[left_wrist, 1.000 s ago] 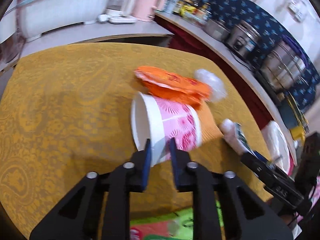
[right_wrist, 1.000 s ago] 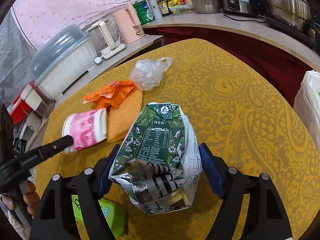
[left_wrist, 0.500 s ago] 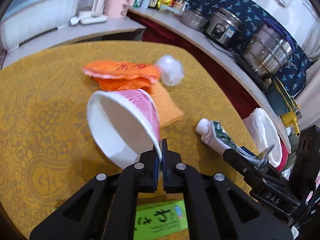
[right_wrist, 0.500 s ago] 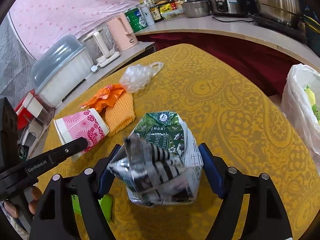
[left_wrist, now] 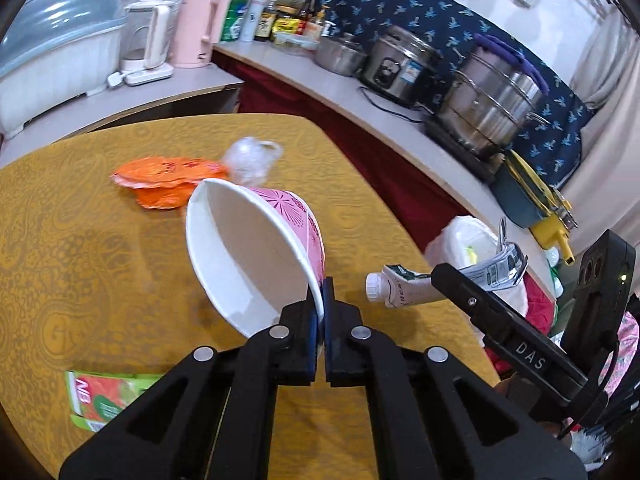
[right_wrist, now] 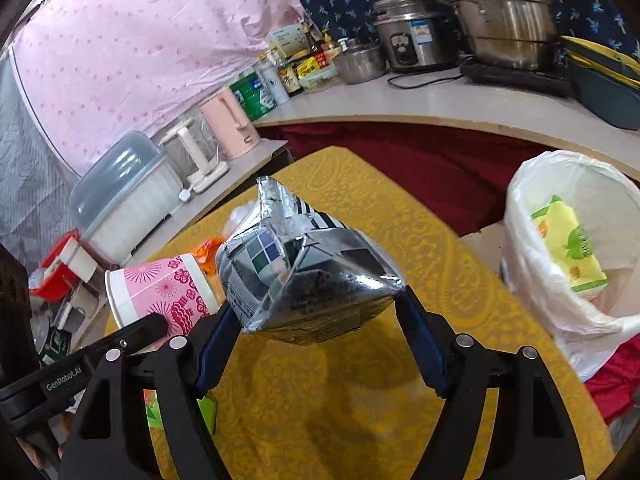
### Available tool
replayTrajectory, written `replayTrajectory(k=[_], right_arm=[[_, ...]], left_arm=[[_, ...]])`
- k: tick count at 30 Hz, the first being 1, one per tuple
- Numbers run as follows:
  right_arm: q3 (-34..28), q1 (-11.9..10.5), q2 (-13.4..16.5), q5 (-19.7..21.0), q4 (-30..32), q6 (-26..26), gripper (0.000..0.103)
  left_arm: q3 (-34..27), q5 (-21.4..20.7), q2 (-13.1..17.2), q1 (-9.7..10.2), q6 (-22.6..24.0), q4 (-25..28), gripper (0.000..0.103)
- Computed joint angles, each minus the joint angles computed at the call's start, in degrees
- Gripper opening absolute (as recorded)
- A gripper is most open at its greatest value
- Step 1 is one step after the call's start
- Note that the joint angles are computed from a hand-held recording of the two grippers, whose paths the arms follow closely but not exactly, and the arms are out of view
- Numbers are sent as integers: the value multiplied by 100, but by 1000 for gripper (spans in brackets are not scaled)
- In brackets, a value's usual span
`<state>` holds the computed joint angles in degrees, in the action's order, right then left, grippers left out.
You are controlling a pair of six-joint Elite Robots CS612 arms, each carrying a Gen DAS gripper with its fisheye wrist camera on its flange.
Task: Collect trash
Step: 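Carry the pink cup and green milk carton over the trash bin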
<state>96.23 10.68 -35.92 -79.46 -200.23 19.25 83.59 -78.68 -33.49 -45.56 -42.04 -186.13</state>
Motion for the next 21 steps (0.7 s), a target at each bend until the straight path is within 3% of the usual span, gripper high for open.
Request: replayTrajectory(k=[11,21], right_arm=[[692,-550,-312,-255,-870,403,73],[1195,-1081,-475,-597,-1371,676,73]], left_arm=[[-927,-327,281,-283,616,402,1],[-2173,-847,794,-501,1143,1031,1]])
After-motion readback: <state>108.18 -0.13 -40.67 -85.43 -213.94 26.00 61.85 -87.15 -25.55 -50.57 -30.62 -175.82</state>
